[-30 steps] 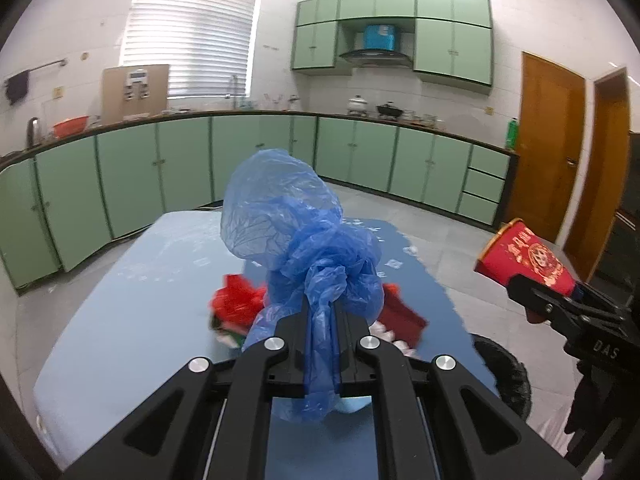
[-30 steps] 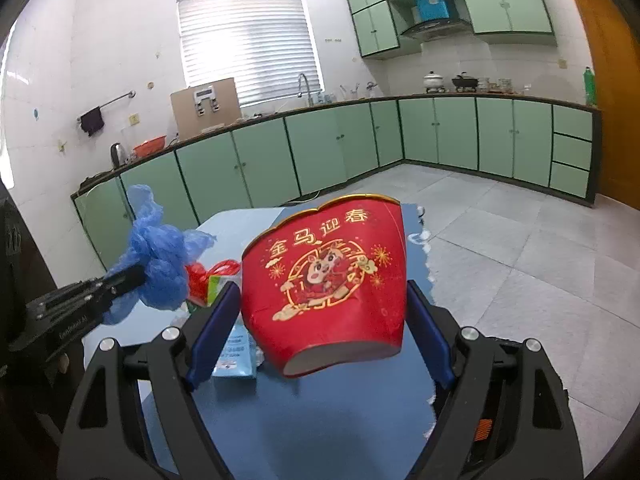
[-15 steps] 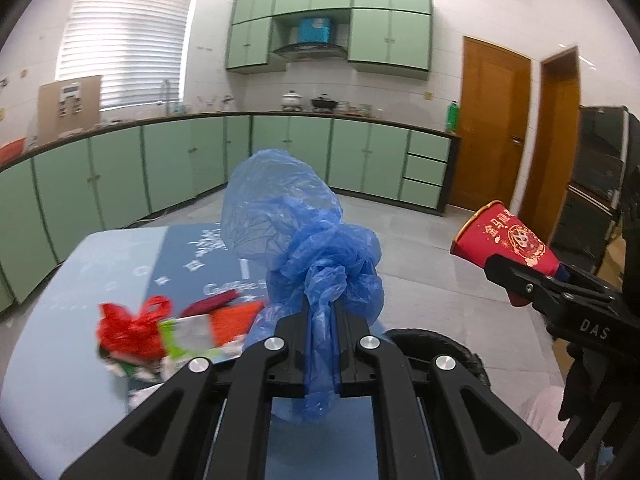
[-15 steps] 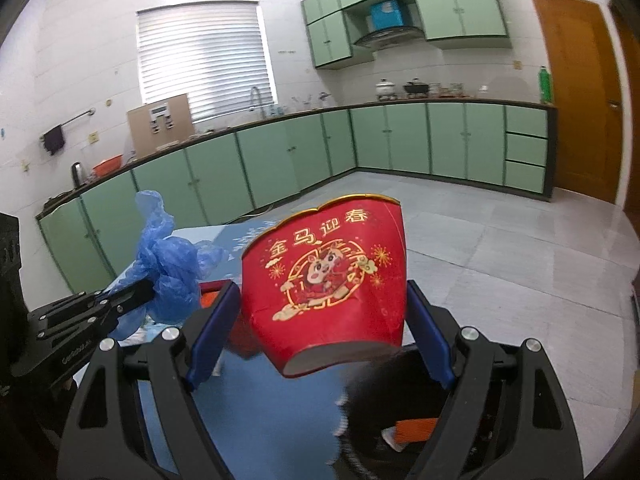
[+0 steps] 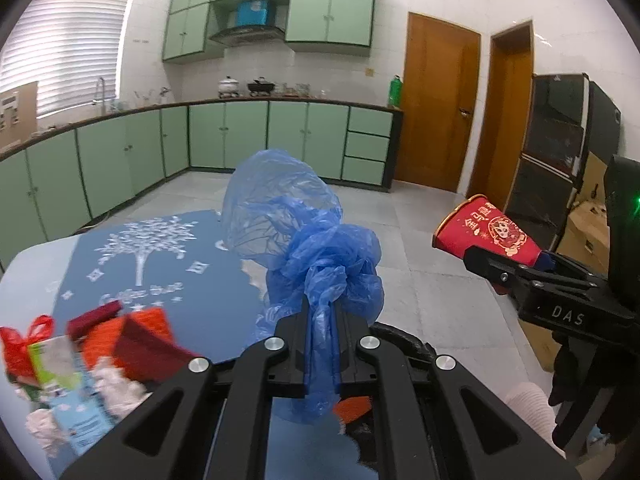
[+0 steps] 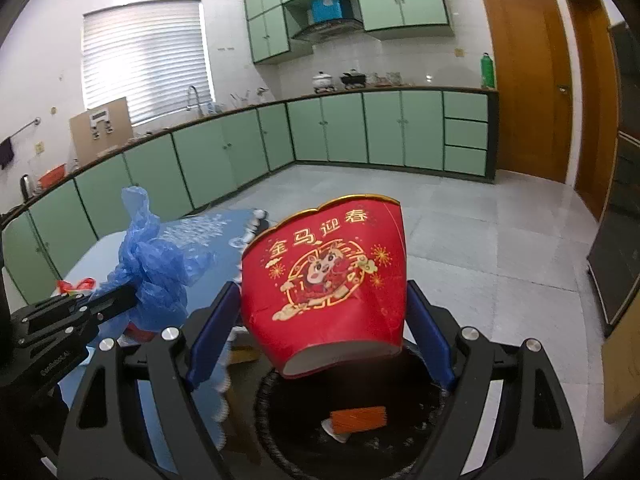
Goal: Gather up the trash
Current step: 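Carry the red cup and blue bag over the bin and open both tools, then grasp the whole-milk carton with the left tool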
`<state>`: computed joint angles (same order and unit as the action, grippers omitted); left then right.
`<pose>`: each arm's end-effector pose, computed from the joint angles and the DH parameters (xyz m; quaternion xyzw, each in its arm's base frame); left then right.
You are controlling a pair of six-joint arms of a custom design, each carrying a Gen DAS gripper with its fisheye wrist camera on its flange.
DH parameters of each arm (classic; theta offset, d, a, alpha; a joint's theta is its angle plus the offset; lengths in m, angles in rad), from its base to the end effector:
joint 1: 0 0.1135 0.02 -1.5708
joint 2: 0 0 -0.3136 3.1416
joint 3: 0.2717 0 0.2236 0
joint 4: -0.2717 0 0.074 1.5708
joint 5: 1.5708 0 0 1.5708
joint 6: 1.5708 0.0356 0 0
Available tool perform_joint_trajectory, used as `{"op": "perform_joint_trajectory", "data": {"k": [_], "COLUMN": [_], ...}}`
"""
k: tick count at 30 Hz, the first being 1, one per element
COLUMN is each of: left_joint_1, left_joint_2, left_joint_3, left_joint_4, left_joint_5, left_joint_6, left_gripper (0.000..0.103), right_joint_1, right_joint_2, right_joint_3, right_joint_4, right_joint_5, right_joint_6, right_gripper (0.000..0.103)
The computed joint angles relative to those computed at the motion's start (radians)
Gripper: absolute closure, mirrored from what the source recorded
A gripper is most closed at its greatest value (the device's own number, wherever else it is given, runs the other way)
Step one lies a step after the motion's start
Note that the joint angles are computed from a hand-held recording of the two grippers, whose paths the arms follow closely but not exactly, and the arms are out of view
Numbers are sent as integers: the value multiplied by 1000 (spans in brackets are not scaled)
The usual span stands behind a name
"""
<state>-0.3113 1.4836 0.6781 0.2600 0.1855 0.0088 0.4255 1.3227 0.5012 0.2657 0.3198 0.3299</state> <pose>0.2630 -0.0915 0.2556 0.1831 0.8494 -0.1534 0.4706 0.2097 0.0828 0.2438 0.0361 0.8655 0.0476 0.4973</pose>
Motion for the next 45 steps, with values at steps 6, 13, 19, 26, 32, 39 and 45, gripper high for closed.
{"op": "perform_joint_trajectory", "data": {"k": [6, 13, 19, 26, 32, 39, 45], "left_joint_1": [-84, -112, -96, -16, 140, 337, 413], "left_joint_2": [112, 230, 214, 84, -53, -158, -120], "left_joint_3": [46, 110, 67, 25, -43, -183, -261], "left_joint_4": [36, 37, 72, 26, -17, 37, 126], "left_joint_5": [-36, -6, -11, -22, -28, -104, -113], "left_joint_6": [-21, -14, -19, -21, 1, 50, 65], "left_gripper": [96, 70, 48, 30, 26, 26, 28], "right_joint_1": [-119, -225, -243, -136, 61, 230, 323], "right_joint_2": [73, 194, 163, 91, 102, 206, 318], "right_joint_3": [-71, -89, -119, -70, 0, 87, 129], "right_joint_4": [107, 206, 200, 116, 93, 113, 158], "right_joint_5": [-75, -114, -103, -42, 56, 129, 143], "right_joint_6": [-17, -52, -27, 19, 74, 111, 161], "right_gripper": [23, 15, 9, 7, 7, 7, 7]}}
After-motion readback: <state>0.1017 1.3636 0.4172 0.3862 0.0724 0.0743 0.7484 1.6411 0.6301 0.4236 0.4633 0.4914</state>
